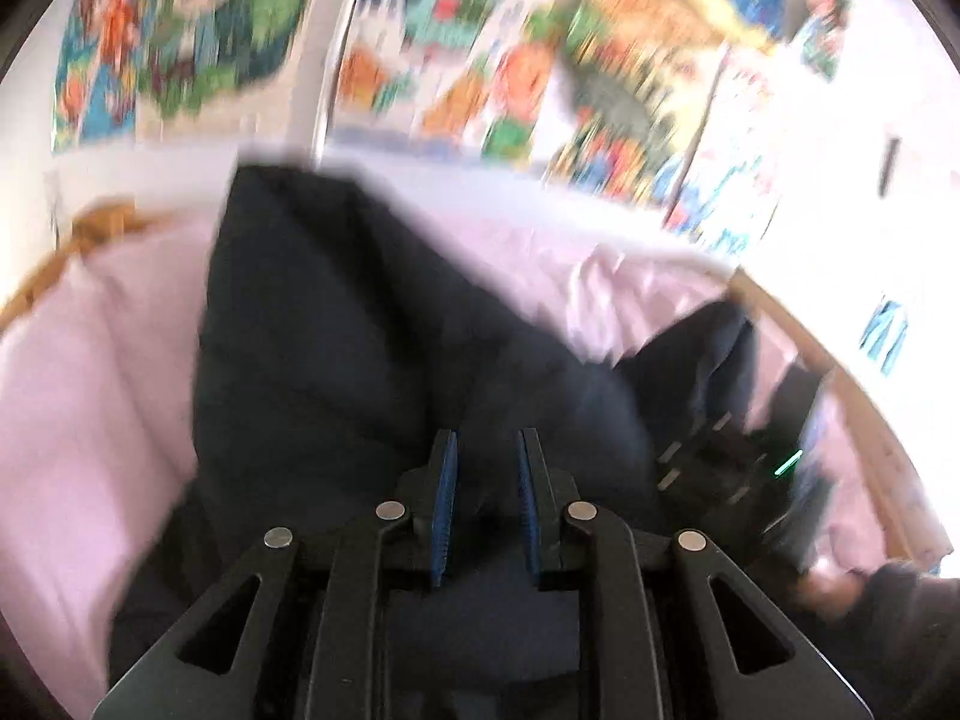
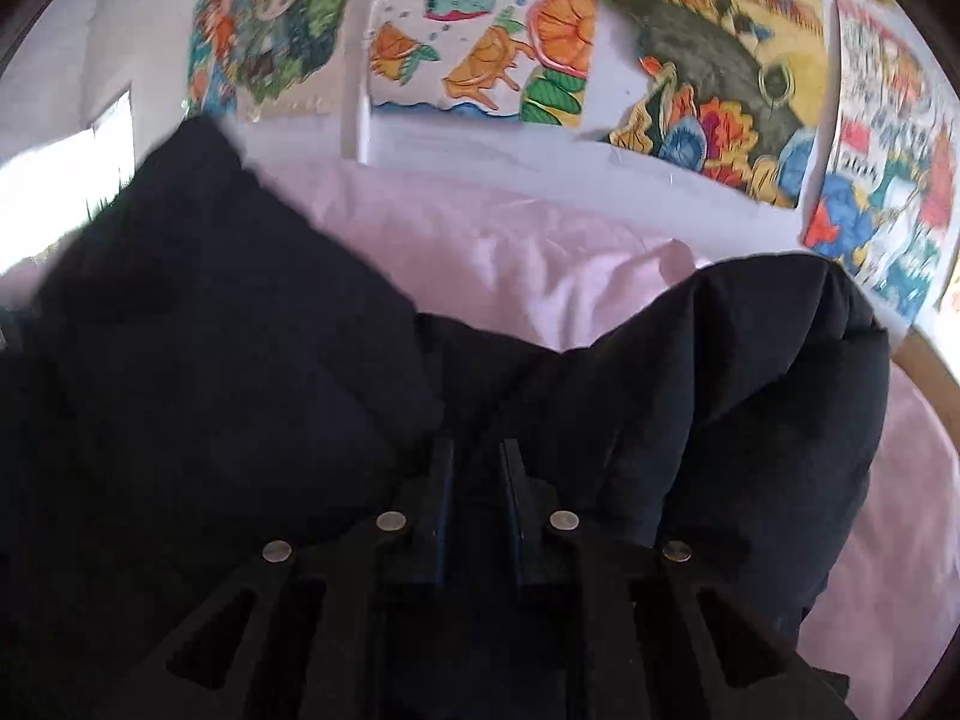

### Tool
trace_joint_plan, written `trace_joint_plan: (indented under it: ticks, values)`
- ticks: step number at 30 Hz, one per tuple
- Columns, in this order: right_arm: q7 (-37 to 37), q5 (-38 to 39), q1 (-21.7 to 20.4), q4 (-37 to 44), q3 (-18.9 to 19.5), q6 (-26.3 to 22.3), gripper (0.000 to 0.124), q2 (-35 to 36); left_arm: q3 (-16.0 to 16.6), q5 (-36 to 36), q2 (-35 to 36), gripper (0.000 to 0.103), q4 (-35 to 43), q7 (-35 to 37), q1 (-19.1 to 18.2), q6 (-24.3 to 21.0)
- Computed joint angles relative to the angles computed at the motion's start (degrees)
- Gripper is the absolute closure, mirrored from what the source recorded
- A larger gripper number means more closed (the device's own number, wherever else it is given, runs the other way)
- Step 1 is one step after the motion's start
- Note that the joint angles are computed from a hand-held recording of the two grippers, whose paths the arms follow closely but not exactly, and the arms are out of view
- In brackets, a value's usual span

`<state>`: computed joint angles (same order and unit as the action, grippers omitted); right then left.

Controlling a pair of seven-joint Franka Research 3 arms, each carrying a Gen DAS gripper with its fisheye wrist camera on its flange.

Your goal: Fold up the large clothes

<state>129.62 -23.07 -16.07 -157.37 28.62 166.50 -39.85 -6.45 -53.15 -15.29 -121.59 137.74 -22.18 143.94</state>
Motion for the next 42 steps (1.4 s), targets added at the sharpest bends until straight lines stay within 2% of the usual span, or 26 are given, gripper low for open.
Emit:
trace_joint_plan:
  ticks: [2,4,5,6,7,10,11,13,16,17,19,21,24,25,27,30,32,34,35,36,37,38,39,41,42]
  values:
    - [0.6,-0.9,-1.3,0.5,1.4,-0.2,0.11,0.3,-0.2,-1.8,0.8,0.087,2.3,1.2,-0.8,1.0]
    - [0.8,-0.6,-1.0,0.2,0.5,0.7,0.11,0.5,-1.9,0.1,3.9,0.087,6.4,-0.8,-0.8,2.7]
    - [0.9,-0.6,-0.9,-0.1,0.4,1.0,0.11,0.2,-3.9,4.3,6.9,0.087,9.3,-4.1,-0.6,5.3]
    - [1.2,-0.7,-1.4,0.0,0.9,1.1,0.11,0.0,-4.7,9.3,9.3,0.087,11.2,-8.1,-0.8,7.6]
    - [1.5,-0.9,-1.9,-0.2,1.6,1.4,0.11,-0.2,-7.0,16.2,12.3,0.087,13.5,-14.9,0.7,9.8]
    - [2.4,-1.3,-3.1,-0.4,3.0,1.8,0.11,-0.7,-7.3,24.6,17.6,0.087,17.4,-28.3,2.6,9.4]
    - [2.8,-1.3,-3.4,-0.8,3.3,2.4,0.11,-1.1,-7.4,24.0,18.3,0.087,17.4,-29.8,3.7,8.9]
    - [3.3,-0.8,-3.9,-1.7,3.4,4.3,0.11,-1.8,-7.6,22.3,20.1,0.1,18.2,-32.2,5.7,7.5]
    - [3.0,1.7,-3.8,-3.6,2.5,8.2,0.112,-2.8,-8.5,14.5,22.1,0.1,18.2,-30.9,9.4,4.4]
    - [2.9,3.0,-3.4,-4.5,1.7,9.9,0.113,-3.0,-8.7,12.2,22.3,0.1,17.2,-30.3,10.3,4.4]
    - [2.5,6.0,-1.7,-6.3,-1.5,14.6,0.116,-2.3,-9.1,13.8,23.3,0.099,15.7,-29.4,10.5,6.2]
    - [1.2,9.2,2.8,-7.7,-8.1,19.2,0.117,0.8,-9.6,15.5,23.6,0.099,14.8,-29.9,10.7,6.7]
    - [-1.2,12.4,10.3,-8.3,-17.1,21.2,0.12,3.9,-10.4,13.8,23.5,0.099,14.7,-28.1,12.0,5.9]
    - [-1.9,13.1,11.5,-8.3,-18.2,21.3,0.12,4.1,-10.6,12.1,23.0,0.099,14.4,-26.5,12.5,5.7]
    - [-3.0,14.5,12.1,-8.0,-18.3,19.6,0.12,2.8,-10.5,10.0,20.1,0.099,12.4,-23.5,12.7,6.1]
    - [-4.1,15.4,7.7,-5.4,-12.3,12.6,0.116,-1.5,-9.3,4.8,14.8,0.097,8.2,-17.6,11.5,8.6]
    - [-5.8,14.9,4.2,-3.6,-9.0,11.4,0.115,-3.1,-7.9,-3.5,11.6,0.093,5.8,-8.5,9.5,10.5]
    - [-7.6,14.6,0.5,-0.8,-6.9,10.8,0.107,-3.2,-6.7,-8.9,9.6,0.092,4.5,0.0,7.1,12.1]
    - [-8.7,14.7,-1.1,0.8,-6.4,10.0,0.105,-2.6,-6.5,-8.5,9.4,0.092,4.4,1.6,6.0,12.9]
    - [-9.3,14.7,-3.2,2.1,-5.3,8.6,0.104,-2.3,-6.7,-4.8,9.8,0.092,4.5,0.3,5.4,13.3]
    - [-9.7,14.4,-5.4,3.5,-4.6,6.7,0.104,-1.8,-7.2,0.5,10.9,0.092,4.8,-3.3,5.1,14.2]
    - [-10.1,14.5,-5.8,4.4,-5.3,4.9,0.104,-1.0,-7.6,7.6,11.5,0.092,4.3,-8.6,5.1,15.0]
    - [-10.1,15.4,-5.5,5.4,-7.1,2.0,0.107,0.5,-7.6,13.2,12.7,0.092,4.5,-13.0,5.2,14.8]
    - [-10.0,17.2,-2.8,5.5,-11.5,-2.2,0.11,2.4,-7.4,15.7,14.5,0.09,4.5,-15.2,5.0,14.3]
    - [-10.7,18.6,-0.2,4.2,-14.7,-1.7,0.114,2.9,-7.4,15.6,15.1,0.089,4.7,-15.7,5.0,13.7]
